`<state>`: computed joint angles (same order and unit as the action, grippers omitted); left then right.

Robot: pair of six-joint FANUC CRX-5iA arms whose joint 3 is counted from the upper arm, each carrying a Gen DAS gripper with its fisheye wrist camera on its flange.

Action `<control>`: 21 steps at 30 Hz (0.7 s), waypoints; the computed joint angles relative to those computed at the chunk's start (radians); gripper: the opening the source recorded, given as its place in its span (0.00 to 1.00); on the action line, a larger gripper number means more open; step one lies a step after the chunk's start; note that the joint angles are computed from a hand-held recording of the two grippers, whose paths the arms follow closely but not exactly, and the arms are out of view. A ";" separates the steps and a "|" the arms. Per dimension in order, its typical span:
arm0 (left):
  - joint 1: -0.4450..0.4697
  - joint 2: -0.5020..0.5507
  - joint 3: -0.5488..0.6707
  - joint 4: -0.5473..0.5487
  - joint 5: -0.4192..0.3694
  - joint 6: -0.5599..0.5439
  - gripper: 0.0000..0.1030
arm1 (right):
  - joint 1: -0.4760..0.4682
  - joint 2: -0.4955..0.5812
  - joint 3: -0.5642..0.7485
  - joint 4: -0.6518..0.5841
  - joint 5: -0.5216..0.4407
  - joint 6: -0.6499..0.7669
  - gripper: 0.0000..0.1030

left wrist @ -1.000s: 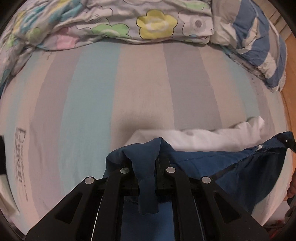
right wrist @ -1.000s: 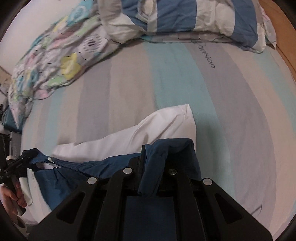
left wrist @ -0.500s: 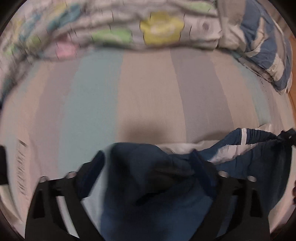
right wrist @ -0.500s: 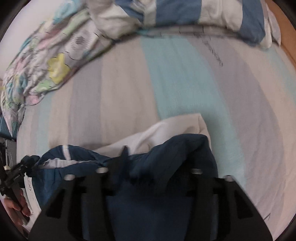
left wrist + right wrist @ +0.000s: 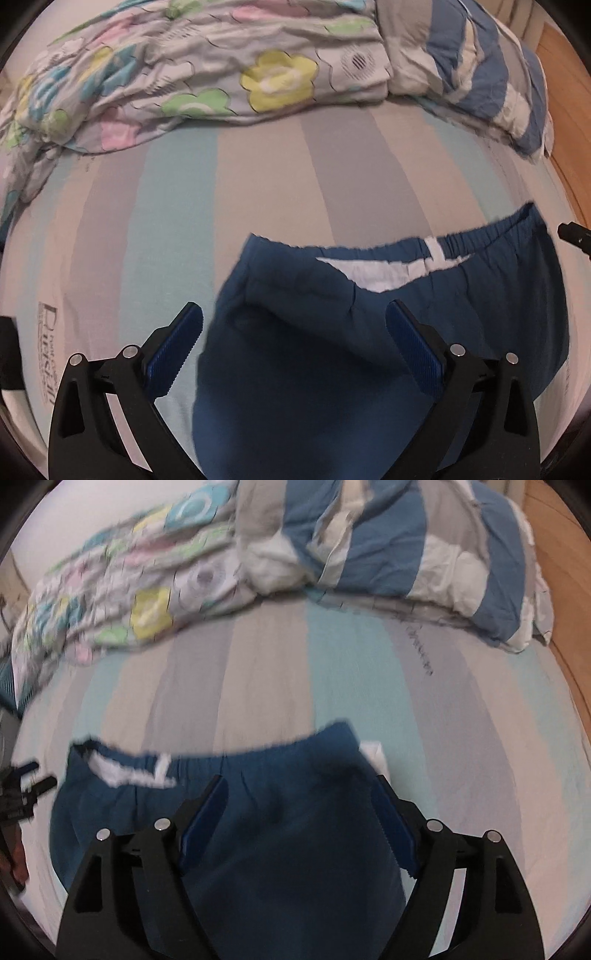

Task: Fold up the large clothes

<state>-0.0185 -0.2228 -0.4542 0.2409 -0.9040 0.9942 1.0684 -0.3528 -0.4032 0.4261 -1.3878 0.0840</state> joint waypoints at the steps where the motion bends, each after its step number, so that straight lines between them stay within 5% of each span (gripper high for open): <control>1: -0.009 0.012 0.003 -0.013 0.004 -0.002 0.94 | 0.001 0.008 0.004 -0.017 -0.003 0.017 0.74; 11: -0.090 0.165 0.101 -0.143 0.032 0.049 0.94 | -0.037 0.117 0.020 -0.076 -0.004 0.166 0.74; 15: -0.105 0.235 0.143 -0.180 0.031 0.097 0.94 | -0.105 0.182 0.051 -0.132 0.007 0.243 0.63; 17: -0.089 0.253 0.142 -0.157 0.039 0.099 0.88 | -0.126 0.192 0.044 -0.144 0.028 0.257 0.56; 21: -0.069 0.308 0.164 -0.128 0.014 0.106 0.56 | -0.173 0.200 0.037 -0.187 0.068 0.258 0.32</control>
<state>-0.0877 0.0856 -0.2899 0.1131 -0.8904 1.1004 0.8957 -0.1524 -0.3660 0.2393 -1.3199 0.3419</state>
